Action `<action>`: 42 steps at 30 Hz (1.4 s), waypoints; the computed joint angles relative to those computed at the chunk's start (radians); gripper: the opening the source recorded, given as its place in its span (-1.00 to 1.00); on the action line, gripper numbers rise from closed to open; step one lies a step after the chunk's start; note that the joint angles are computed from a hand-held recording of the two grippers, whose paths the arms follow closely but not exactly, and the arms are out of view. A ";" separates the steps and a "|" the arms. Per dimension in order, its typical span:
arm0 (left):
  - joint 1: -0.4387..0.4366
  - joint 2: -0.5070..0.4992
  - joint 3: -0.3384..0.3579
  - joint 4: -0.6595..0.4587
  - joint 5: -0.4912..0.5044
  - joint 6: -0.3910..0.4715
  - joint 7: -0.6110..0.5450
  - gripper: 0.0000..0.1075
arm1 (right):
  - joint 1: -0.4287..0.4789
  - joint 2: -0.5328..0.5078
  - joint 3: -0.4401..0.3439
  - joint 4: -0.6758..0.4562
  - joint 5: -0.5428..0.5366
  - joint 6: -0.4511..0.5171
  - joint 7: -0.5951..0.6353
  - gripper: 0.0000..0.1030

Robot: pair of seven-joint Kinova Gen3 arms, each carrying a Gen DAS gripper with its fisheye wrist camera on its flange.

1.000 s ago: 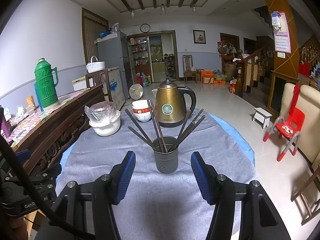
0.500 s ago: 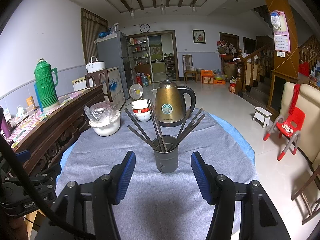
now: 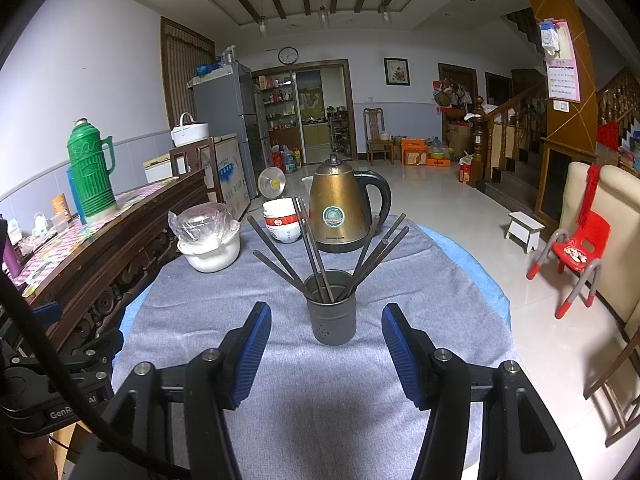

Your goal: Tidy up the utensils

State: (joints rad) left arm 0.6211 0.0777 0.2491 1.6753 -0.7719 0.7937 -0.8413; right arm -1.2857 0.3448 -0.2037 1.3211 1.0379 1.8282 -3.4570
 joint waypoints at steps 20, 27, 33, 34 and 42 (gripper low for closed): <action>-0.005 0.000 -0.002 0.005 0.001 -0.008 0.001 0.63 | -0.004 0.017 0.013 -0.017 0.008 -0.004 0.021 0.19; -0.003 0.002 -0.002 0.002 0.000 -0.005 -0.001 0.63 | -0.004 0.016 0.015 -0.017 0.008 -0.006 0.021 0.19; 0.002 0.010 -0.004 -0.008 0.000 0.001 -0.005 0.63 | -0.001 0.014 0.016 -0.016 0.006 -0.010 0.022 0.19; 0.003 0.011 -0.005 -0.008 -0.001 0.001 -0.005 0.63 | -0.001 0.013 0.015 -0.016 0.005 -0.010 0.022 0.19; 0.013 0.026 -0.013 -0.021 0.000 0.006 -0.011 0.63 | 0.010 0.009 0.015 0.000 0.009 -0.027 0.021 0.19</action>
